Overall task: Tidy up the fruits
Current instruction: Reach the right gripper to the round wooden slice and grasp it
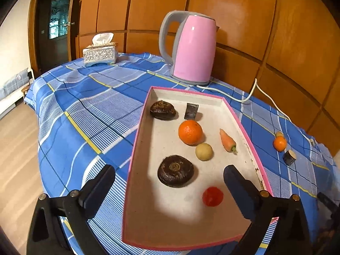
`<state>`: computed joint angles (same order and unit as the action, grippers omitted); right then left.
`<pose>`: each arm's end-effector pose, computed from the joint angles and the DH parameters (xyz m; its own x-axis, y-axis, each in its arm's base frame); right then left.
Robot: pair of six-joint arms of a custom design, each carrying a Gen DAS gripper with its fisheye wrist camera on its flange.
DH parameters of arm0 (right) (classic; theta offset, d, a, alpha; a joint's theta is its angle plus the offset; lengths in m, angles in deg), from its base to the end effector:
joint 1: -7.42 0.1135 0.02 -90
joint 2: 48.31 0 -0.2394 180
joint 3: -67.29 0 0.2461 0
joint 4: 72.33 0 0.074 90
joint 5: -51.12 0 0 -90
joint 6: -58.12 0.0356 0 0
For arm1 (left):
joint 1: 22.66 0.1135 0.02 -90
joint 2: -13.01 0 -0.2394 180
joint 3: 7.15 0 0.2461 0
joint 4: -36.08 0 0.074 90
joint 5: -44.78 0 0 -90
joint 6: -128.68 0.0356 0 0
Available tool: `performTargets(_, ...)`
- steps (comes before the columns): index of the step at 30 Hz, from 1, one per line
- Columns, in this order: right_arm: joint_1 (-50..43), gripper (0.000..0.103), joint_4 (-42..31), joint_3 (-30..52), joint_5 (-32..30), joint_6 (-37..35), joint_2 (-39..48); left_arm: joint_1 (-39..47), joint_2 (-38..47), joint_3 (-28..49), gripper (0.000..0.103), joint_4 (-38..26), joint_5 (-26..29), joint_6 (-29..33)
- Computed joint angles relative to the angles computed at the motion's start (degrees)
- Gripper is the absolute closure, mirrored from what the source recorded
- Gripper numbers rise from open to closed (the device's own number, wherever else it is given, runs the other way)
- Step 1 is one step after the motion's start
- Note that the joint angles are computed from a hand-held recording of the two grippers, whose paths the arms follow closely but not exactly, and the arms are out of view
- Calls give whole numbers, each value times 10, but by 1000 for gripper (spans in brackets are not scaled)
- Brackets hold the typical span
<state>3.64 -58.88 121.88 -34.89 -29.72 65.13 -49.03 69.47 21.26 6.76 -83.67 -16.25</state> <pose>0.3186 -0.0235 0.0446 -0.7057 0.0843 -0.7035 0.1412 0.9897 -0.0230 0.1531 -0.0512 0.1115 -0.4724 -0.4812 -0.7384 -0.5903 0.7949 -0.1404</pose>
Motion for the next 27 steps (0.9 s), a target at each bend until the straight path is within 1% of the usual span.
performTargets(13, 6, 54, -1, -2, 11, -2, -1, 10, 84, -2, 0, 43, 38, -17)
performTargets(20, 6, 54, -4, -3, 11, -3, -4, 12, 88, -5, 0, 55, 45, -13)
performTargets(24, 13, 54, -28, 4, 22, -10, -13, 20, 87, -8, 0, 66, 53, -7)
performTargets(27, 16, 54, -65, 10, -30, -15, -33, 25, 85, -12, 0, 74, 56, -5)
